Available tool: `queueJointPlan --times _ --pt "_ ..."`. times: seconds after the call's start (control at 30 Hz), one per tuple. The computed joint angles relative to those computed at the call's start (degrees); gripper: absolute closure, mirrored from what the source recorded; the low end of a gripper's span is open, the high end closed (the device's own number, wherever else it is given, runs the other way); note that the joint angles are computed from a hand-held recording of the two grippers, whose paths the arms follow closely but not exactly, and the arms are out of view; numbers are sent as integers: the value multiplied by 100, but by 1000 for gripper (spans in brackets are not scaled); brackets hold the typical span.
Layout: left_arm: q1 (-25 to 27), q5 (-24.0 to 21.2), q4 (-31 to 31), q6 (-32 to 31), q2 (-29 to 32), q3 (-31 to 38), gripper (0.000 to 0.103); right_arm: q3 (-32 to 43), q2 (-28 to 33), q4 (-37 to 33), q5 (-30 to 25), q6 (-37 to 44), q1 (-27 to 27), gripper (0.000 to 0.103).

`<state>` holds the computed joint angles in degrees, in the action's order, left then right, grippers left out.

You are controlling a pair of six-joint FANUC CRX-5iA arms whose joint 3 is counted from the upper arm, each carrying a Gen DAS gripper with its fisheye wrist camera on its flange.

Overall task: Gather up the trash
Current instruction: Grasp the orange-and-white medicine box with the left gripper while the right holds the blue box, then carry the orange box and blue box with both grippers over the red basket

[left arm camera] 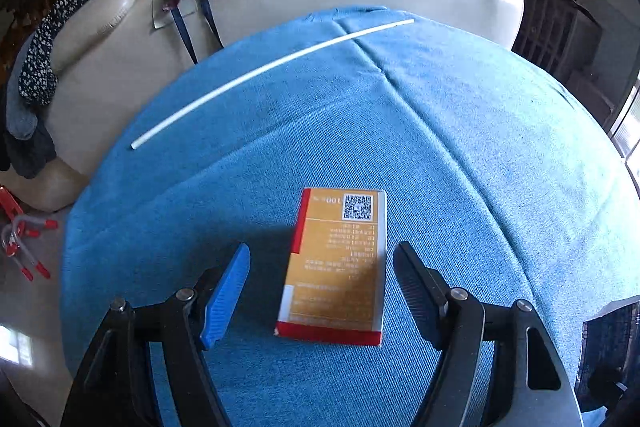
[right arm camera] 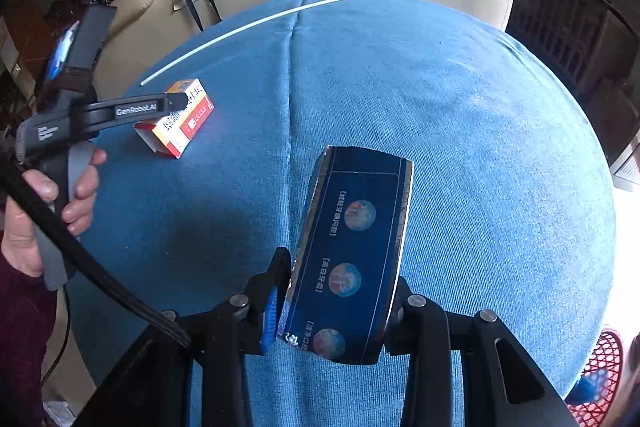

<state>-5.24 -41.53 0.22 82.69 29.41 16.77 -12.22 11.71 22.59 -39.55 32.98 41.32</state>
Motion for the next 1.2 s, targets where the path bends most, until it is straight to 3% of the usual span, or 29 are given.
queueJointPlan --times 0.1,0.2,0.23,0.43,0.67,0.9,1.2 --pt "-6 -54 26 -25 124 85 29 -39 3 -37 114 9 -33 63" --pt "-7 -287 96 -72 317 295 54 -173 -43 107 254 -122 -30 63" --pt "-8 -360 104 -42 371 358 55 -239 -80 137 318 -155 -34 63" --pt "-95 -172 -53 239 154 116 56 -546 -259 306 499 -364 -78 63" --pt "-276 405 60 -72 -771 -1021 56 -888 -479 605 661 -762 -151 63" --pt "-424 683 100 -43 -1595 -1881 56 -1235 -738 923 773 -1165 -150 63" --pt "-711 833 -65 33 -2297 -2372 56 -1657 -1106 1431 779 -1812 -93 63"
